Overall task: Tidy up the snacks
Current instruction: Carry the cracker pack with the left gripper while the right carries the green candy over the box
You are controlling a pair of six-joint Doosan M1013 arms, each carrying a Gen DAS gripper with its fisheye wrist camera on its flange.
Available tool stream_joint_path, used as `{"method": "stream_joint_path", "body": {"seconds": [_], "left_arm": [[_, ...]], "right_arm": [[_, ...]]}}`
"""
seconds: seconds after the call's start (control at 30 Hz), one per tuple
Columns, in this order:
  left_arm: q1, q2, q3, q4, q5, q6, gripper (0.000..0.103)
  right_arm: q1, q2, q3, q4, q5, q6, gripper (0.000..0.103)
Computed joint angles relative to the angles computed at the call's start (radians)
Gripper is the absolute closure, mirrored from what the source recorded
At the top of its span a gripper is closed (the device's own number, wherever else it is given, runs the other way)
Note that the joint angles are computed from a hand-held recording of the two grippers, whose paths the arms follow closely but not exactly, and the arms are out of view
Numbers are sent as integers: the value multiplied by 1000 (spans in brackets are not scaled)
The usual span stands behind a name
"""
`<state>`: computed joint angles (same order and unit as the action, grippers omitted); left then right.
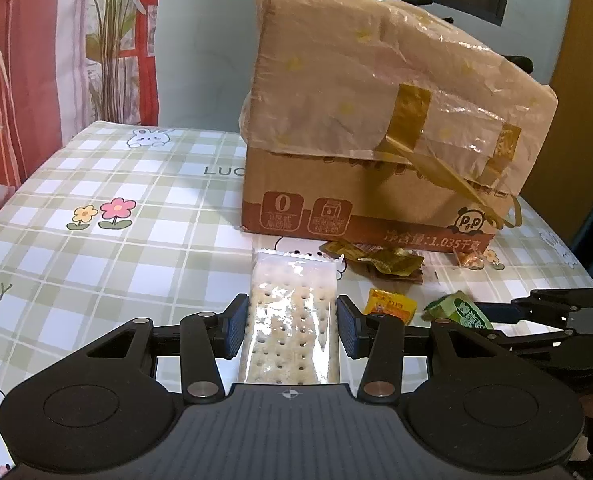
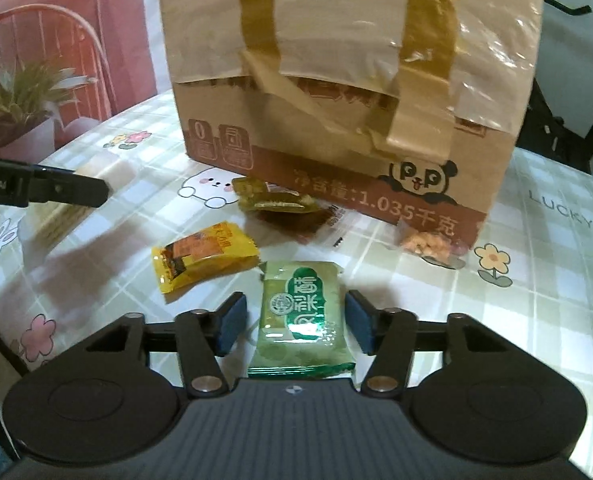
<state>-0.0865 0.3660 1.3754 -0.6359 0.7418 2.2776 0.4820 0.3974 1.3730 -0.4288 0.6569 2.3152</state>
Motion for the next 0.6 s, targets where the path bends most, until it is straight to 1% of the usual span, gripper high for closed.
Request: {"method": "stream_joint_path", "body": {"seconds": [0.1,0.17,0.27,0.33,0.47,0.6], "left_arm": [[1,-6,3,-21,-12,26,54],[1,-10,1,-36,-21,45,54],[5,-15,-13,-93,-29,97,54],[7,-18,-26,-145,-34,142,54],[6,-21,-59,-274,-39,254,54],[-11,-2,-123,-369,-42,329,54]], "right_arm": [[-1,-5,1,16,1,-11,61],[3,-18,14,3,-24,0,61],[6,-41,32,-31,-69,35,61],[9,-62,46,-73,-112,63,61],[9,-87,41,-168,-174,111,61],[4,-106,25,-342,-237,240,61]]}}
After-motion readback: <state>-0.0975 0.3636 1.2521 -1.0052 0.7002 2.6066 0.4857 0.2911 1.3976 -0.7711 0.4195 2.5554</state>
